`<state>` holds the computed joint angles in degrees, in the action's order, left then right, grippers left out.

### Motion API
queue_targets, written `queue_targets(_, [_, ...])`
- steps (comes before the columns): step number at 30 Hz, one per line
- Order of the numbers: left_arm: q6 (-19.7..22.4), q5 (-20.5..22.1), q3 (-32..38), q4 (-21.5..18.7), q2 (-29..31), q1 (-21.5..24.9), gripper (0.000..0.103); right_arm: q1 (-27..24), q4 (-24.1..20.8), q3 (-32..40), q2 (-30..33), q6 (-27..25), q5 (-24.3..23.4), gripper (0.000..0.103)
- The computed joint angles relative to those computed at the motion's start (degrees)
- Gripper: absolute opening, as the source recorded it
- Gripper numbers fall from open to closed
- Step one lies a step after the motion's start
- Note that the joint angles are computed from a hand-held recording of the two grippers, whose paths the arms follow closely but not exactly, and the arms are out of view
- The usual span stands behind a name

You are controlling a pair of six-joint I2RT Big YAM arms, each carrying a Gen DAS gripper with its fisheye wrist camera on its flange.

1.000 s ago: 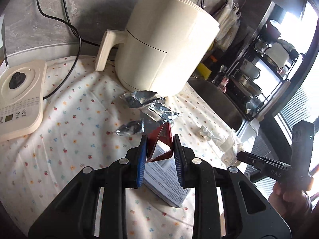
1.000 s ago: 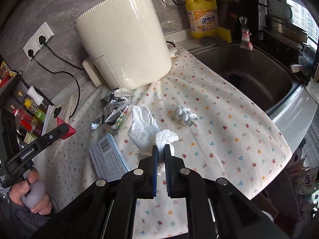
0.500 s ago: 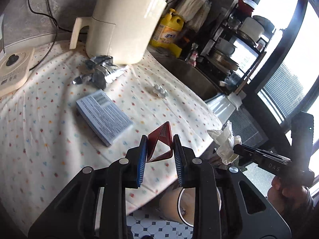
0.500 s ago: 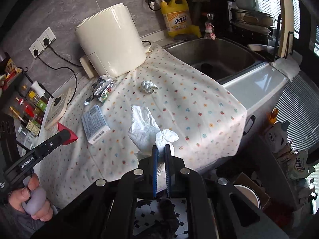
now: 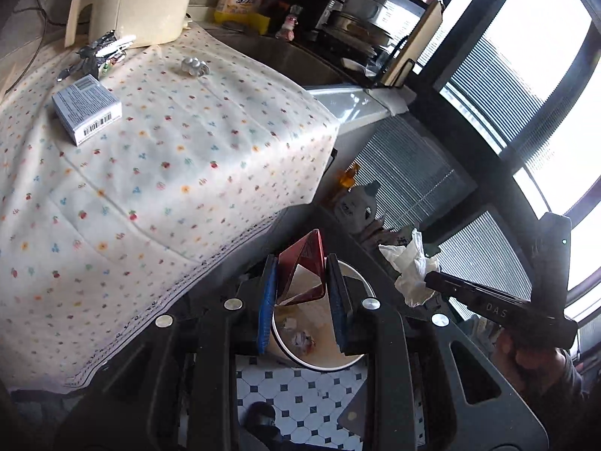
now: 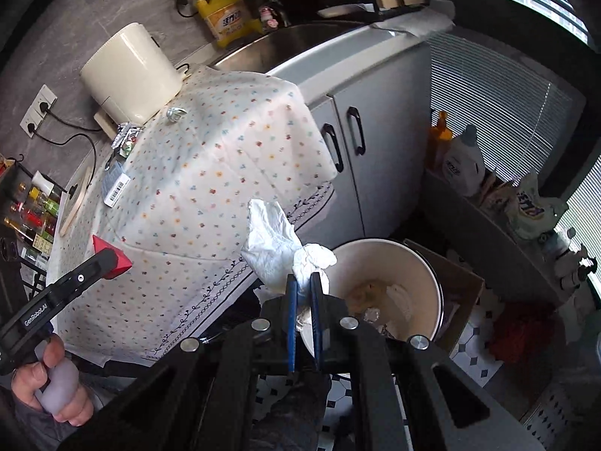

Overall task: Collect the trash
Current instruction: 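Carry red wrapper and tissue over the white bin and open both tools, then move both tools back to the foil packet and white block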

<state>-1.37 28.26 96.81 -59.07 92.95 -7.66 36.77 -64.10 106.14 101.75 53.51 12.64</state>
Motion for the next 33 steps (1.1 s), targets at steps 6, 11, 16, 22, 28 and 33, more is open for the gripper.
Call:
queue_targets(6, [0.26, -1.63, -2.1, -0.44, -1.28, -2.59, 0.026, -0.82, 3.53, -9.51, -3.97, 1.64, -0.61, 0.052])
queue_targets(11, [1.23, -2.05, -2.18, -1.53, -0.56, -5.09, 0.026, -0.74, 4.3, -16.5, -9.49, 4.6, 0.99, 0.055])
queue_targets(16, [2.75, -1.43, -0.54, -2.88, 1.44, -8.27, 0.026, -0.36, 3.85, -23.42, -16.06, 10.36, 3.43, 0.058])
queue_targets(22, [4.56, -0.22, 2.33, -4.01, 4.43, -11.88, 0.026, 0.58, 0.45, -28.33, -21.72, 16.94, 7.04, 0.062])
queue_targets(28, [5.1, 0.93, 6.06, -4.52, 7.35, -14.5, 0.028, 1.36, -2.53, -30.59, -24.9, 21.33, 9.7, 0.062])
queue_targets(33, [4.13, 1.54, 6.07, -1.77, 7.4, -15.5, 0.081, 2.02, -3.34, -31.06, -25.95, 23.13, 11.54, 0.068])
